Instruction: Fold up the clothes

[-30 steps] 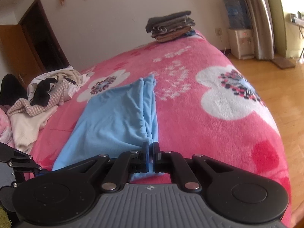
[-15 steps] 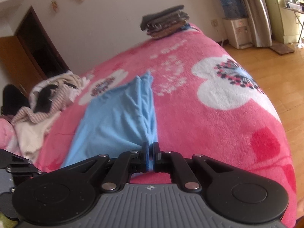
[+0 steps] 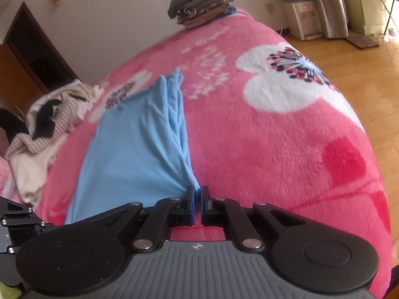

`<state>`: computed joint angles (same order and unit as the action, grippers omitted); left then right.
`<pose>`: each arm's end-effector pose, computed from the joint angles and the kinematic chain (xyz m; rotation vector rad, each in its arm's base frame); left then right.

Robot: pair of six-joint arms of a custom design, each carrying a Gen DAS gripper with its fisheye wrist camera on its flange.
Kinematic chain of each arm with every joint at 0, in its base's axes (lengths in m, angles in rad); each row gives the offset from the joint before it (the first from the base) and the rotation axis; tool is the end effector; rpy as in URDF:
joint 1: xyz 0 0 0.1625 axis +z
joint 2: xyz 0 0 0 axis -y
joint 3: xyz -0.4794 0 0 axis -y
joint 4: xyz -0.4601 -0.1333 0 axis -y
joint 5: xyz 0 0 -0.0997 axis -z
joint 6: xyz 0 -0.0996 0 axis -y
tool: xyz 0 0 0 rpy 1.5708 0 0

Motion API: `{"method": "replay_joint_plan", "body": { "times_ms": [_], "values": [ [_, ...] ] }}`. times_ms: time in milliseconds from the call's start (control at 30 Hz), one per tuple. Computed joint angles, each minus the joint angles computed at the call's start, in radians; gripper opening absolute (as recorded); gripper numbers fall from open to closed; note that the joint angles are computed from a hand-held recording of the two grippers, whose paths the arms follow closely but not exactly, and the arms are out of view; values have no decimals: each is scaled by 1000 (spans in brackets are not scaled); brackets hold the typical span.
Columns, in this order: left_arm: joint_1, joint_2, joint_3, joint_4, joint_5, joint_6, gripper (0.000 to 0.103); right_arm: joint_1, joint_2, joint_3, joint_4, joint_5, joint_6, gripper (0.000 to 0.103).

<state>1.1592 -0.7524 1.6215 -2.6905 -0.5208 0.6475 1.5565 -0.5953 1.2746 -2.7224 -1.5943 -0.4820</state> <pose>-0.1011 -0.7806 0.1154 0.9155 1.8631 -0.1179 0.1182 -0.8908 0.0990 0.6704 -2.8499 0.6745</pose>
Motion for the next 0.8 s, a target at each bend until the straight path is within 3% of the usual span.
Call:
{"method": "replay_joint_plan", "body": {
  "times_ms": [133, 233, 333, 500, 600, 667, 733, 800],
  "values": [
    [-10, -27, 17, 71, -18, -32, 4, -2, -9, 9, -12, -28, 38, 21],
    [-16, -60, 31, 112, -45, -106, 7, -5, -33, 46, -90, -58, 70, 21],
    [-13, -78, 38, 52, -64, -155, 7, -14, -56, 83, -169, -10, 90, 21],
    [13, -56, 4, -84, -122, -181, 7, 5, -40, 78, -164, 66, -29, 21],
    [40, -18, -71, 90, -80, -311, 7, 27, -14, 62, -127, 63, -132, 21],
    [49, -12, -90, 139, -79, -355, 7, 39, 9, 48, -111, 8, -167, 21],
    [53, -13, -94, 156, -84, -378, 7, 47, 30, 29, -88, -87, -175, 12],
    [54, -20, -89, 154, -92, -385, 7, 43, 18, 37, -77, -100, -162, 10]
  ]
}}
